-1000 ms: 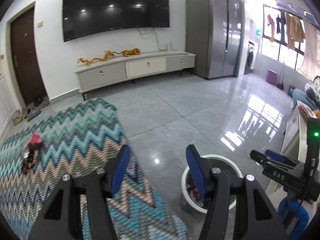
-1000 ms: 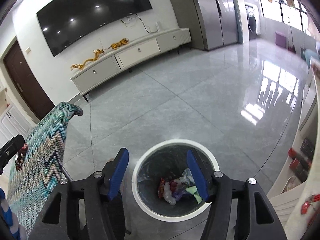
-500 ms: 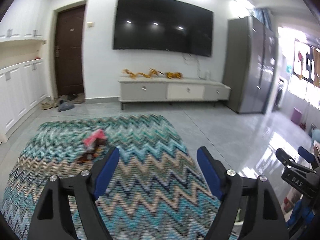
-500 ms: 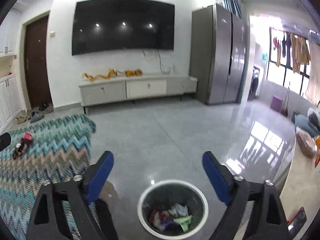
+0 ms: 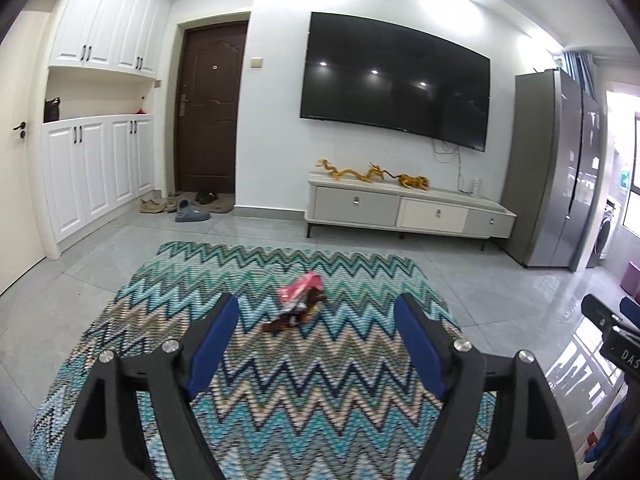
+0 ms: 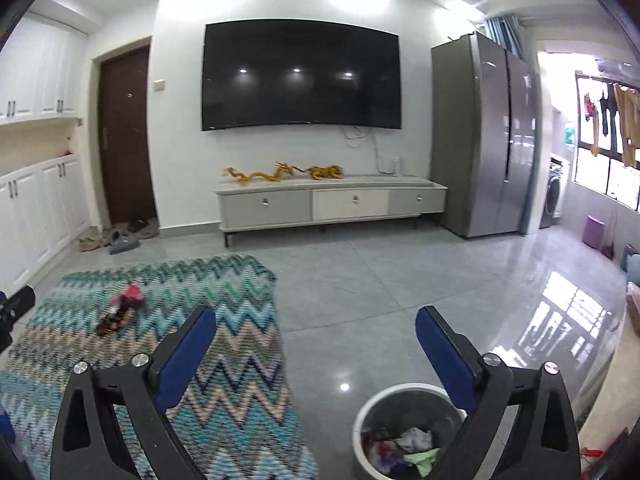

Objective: Collect trash
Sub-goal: 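Return both tools to the pink chip bag on the rug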

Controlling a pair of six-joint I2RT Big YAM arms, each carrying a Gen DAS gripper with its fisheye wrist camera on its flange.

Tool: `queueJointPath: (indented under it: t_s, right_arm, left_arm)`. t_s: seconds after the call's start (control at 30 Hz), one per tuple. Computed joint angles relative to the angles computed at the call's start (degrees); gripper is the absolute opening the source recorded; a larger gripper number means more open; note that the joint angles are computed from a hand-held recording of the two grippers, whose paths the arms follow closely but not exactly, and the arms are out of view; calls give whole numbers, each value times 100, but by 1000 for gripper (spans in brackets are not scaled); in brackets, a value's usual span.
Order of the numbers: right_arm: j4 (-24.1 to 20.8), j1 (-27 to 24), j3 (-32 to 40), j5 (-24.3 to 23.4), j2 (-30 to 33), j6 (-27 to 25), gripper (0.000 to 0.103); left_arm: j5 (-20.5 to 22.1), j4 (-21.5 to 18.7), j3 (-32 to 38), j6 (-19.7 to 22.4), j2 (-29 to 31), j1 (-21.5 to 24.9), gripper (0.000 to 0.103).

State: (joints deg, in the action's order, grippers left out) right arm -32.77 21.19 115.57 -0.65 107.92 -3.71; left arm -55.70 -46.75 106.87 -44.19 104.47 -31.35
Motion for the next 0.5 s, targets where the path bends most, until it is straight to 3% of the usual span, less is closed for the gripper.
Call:
queueJointPath:
  t_s: [0.5]
  right_arm:
    - [293, 409, -257, -283, -32, -245, 103]
  left_arm:
    - [376, -72, -1151, -617, -672, 250, 79]
